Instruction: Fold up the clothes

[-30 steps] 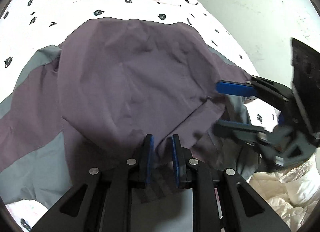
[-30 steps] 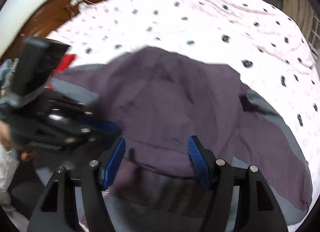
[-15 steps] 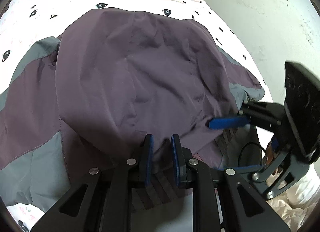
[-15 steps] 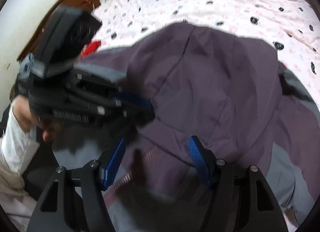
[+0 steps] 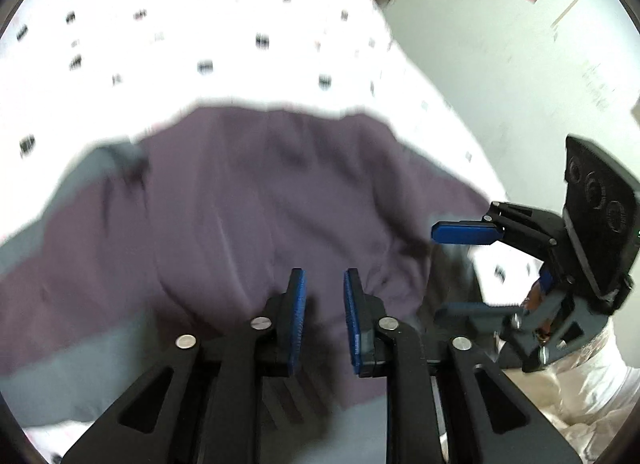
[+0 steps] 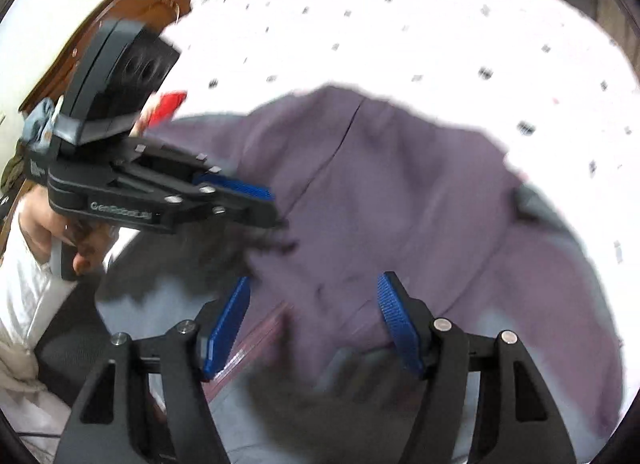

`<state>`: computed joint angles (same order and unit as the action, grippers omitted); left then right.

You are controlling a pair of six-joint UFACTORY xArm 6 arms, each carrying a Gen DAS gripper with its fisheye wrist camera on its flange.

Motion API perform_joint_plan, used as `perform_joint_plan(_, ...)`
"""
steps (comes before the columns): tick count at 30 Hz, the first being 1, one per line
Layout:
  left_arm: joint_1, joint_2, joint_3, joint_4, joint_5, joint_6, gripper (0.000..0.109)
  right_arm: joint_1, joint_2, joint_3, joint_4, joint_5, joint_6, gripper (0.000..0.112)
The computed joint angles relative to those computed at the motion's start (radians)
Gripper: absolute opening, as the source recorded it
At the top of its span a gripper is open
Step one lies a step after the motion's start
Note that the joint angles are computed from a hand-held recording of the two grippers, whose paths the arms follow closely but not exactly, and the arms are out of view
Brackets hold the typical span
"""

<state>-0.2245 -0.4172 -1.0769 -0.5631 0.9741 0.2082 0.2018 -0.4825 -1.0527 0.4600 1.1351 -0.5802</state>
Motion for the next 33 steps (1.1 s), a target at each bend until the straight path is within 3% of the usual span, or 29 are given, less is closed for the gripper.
perform_joint_plan(2, 0.019, 0.012, -0.011, 0.001, -0.062, 0.010, 0.040, -0.009, 0.005, -0.013, -0.009, -0.077, 0.000, 0.068)
perform_joint_plan(5, 0.071, 0.058, -0.048, -0.043, -0.079, 0.043, 0.040, -0.010, 0.050, -0.041, -0.014, -0.149, 0.019, 0.068)
perform_joint_plan(12, 0.011, 0.158, -0.060, -0.019, -0.195, -0.013, 0.040, 0.010, 0.166, -0.088, 0.038, -0.212, 0.007, 0.068)
perform_joint_plan(19, 0.017, 0.199, -0.047, 0.002, -0.216, -0.058, 0.040, 0.007, 0.269, -0.120, 0.000, -0.261, 0.039, 0.068)
perform_joint_plan(26, 0.011, 0.229, -0.044, 0.029, -0.252, -0.076, 0.038, -0.012, 0.358, -0.154, -0.055, -0.252, 0.081, 0.068)
perform_joint_plan(31, 0.021, 0.190, -0.025, -0.012, -0.242, -0.066, 0.038, 0.005, 0.333, -0.124, -0.099, -0.283, 0.107, 0.068)
perform_joint_plan(33, 0.027, 0.154, -0.014, -0.041, -0.235, -0.052, 0.038, -0.001, 0.290, -0.102, -0.057, -0.290, 0.085, 0.068)
